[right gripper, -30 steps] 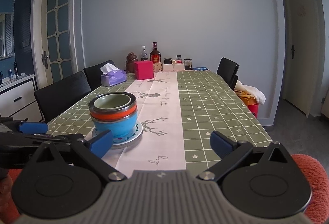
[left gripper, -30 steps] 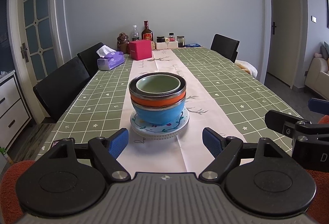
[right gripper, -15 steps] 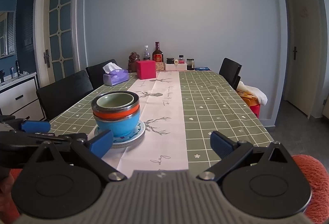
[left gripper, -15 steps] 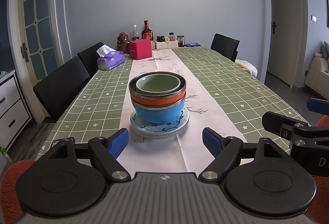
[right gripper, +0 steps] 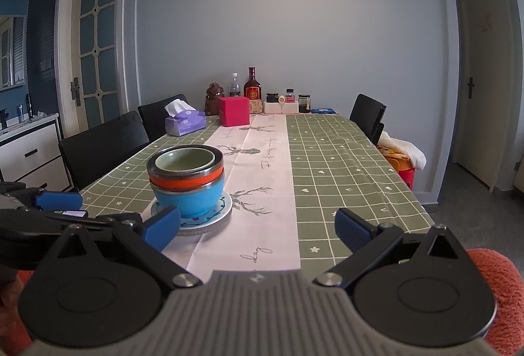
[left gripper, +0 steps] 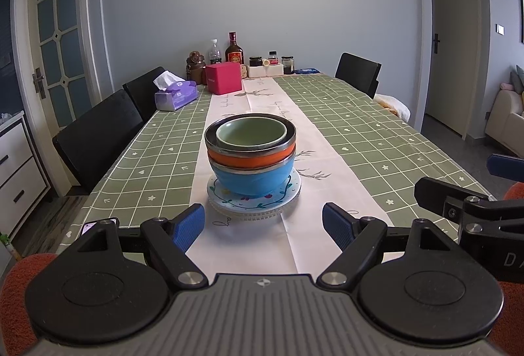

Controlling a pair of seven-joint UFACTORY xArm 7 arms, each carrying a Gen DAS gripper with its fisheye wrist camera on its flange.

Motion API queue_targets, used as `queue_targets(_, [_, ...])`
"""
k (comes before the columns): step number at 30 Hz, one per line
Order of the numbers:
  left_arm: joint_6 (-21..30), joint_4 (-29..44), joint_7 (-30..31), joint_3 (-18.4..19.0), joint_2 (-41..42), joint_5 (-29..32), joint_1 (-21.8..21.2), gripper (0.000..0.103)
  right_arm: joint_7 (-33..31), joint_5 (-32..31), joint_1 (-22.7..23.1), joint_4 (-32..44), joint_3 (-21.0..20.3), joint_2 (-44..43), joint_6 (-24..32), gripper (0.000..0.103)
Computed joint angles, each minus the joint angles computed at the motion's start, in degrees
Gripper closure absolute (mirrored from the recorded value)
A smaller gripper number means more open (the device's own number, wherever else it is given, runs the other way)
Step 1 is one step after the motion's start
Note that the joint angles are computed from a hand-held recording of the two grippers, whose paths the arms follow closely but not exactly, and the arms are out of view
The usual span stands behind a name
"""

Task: Organize plates and bowls

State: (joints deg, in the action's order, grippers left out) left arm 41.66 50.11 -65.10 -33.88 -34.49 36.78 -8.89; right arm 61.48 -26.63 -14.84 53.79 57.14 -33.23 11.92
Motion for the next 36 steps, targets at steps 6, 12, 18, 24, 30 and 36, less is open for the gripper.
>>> queue_targets(6, [0.12,0.04,0.09,0.11,0.13,0.11,-0.12,0.007,-0.17,-0.30,-0.07,0.33,0.19,0.57,0.11,0.004])
queue_targets(12, [0.03,-0.14,-0.12,0.29,-0.12,0.24,-0.12,0.007,-0.26,-0.75,-0.03,0.58,0.15,1.13,0.11,0.004])
queue_targets(18, [-0.05,-0.26,-0.30,0.22,-0.24,0.28,-0.01,0.007,-0.16,-1.11,0.05,0.73,0.20,1.30,0.45,0.004])
queue_targets(24, [-0.14,-0.28,-0.16,0.32,-0.26,0.29,0.05,0.007,0.02,-1.45,0.14,0.86,0.25,1.55,0.74,0.004])
queue_targets(30, [-0.26,-0.39,-0.20,0.28,-0.43,0.26,0.14,0.007,0.12,-1.89,0.33,1.04,0.20,1.85,0.98,0.004])
queue_targets(36, [-0.45,-0.58,-0.28,0.31,-0.60,0.11,0.19,0.007,0.28,-2.38,0.43,1.20,0.16,2.45,1.14,0.004])
